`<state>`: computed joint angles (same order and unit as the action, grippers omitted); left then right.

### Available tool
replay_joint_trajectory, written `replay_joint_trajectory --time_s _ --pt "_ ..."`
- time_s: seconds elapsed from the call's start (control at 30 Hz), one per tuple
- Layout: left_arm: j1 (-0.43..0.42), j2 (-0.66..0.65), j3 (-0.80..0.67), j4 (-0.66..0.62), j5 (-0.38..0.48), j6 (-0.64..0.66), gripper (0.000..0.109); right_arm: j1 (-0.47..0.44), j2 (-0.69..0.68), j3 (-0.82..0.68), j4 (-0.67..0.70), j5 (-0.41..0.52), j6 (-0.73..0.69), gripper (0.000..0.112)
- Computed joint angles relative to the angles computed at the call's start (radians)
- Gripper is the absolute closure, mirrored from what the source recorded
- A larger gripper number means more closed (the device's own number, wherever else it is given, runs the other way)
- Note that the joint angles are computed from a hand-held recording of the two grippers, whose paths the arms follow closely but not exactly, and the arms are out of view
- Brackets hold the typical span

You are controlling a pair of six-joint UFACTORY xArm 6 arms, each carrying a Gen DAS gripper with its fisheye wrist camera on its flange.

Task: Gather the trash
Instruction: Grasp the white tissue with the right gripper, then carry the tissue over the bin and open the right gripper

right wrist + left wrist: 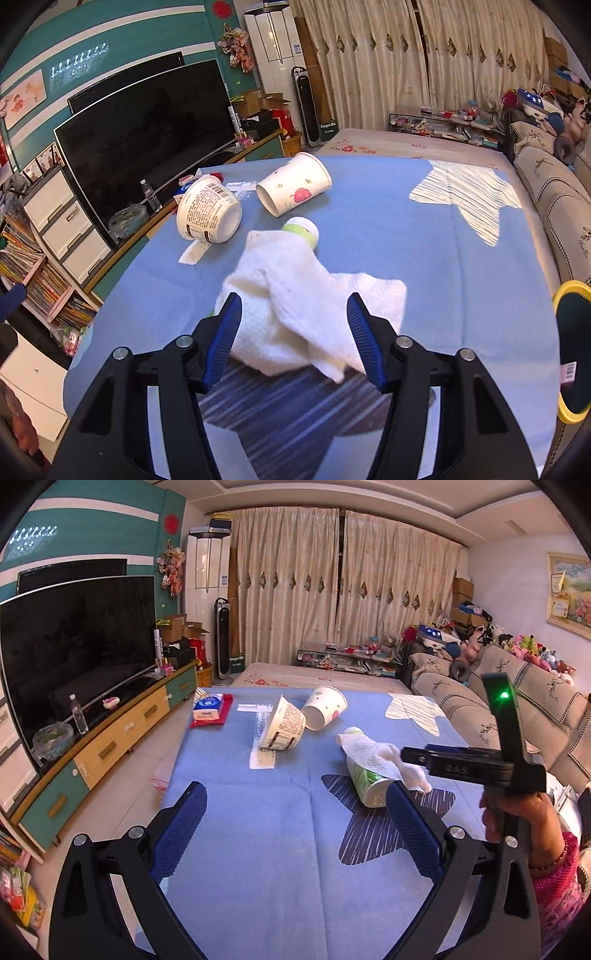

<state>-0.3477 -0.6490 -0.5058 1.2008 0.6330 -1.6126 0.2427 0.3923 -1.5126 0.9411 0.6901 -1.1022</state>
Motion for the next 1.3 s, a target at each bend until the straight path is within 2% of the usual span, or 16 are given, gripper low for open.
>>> replay_joint_trajectory --time_s 0.07,0.27,0.33,0.4,0.73,0.93,1.1,1.3 --pt "-0.003 0.042 -0.025 0.011 -0.017 -0.016 0.013 0.02 0.026 -0.026 -0.04 -0.009 0.032 0.058" --pt "0.014 0.121 -0.066 0.037 -0.081 -0.046 0.013 0.019 0.074 -0.083 -0.086 0.07 0.074 0.079" --pt "0.014 0.141 -0.075 0.05 -0.089 -0.059 0.013 0.014 0.075 -0.094 -0.077 0.098 0.065 0.099" --pt "0.014 0.149 -0.08 0.051 -0.09 -0.063 0.013 0.016 0.062 -0.079 -0.073 0.078 0.05 0.107" --pt "0.017 0.244 -0.132 0.037 -0.115 -0.063 0.013 -0.051 -0.064 0.021 0.105 0.039 -0.082 0.109" --pt "0.016 0.356 -0.225 -0.009 -0.121 0.017 0.013 -0.135 -0.107 0.022 0.181 0.026 -0.133 0.109" --pt "0.023 0.508 -0.364 -0.057 -0.135 0.106 0.013 -0.198 -0.089 -0.011 0.202 -0.019 -0.129 0.109" --pt "0.041 0.704 -0.554 -0.114 -0.149 0.19 0.013 -0.281 0.009 -0.109 0.166 -0.059 -0.051 0.109"
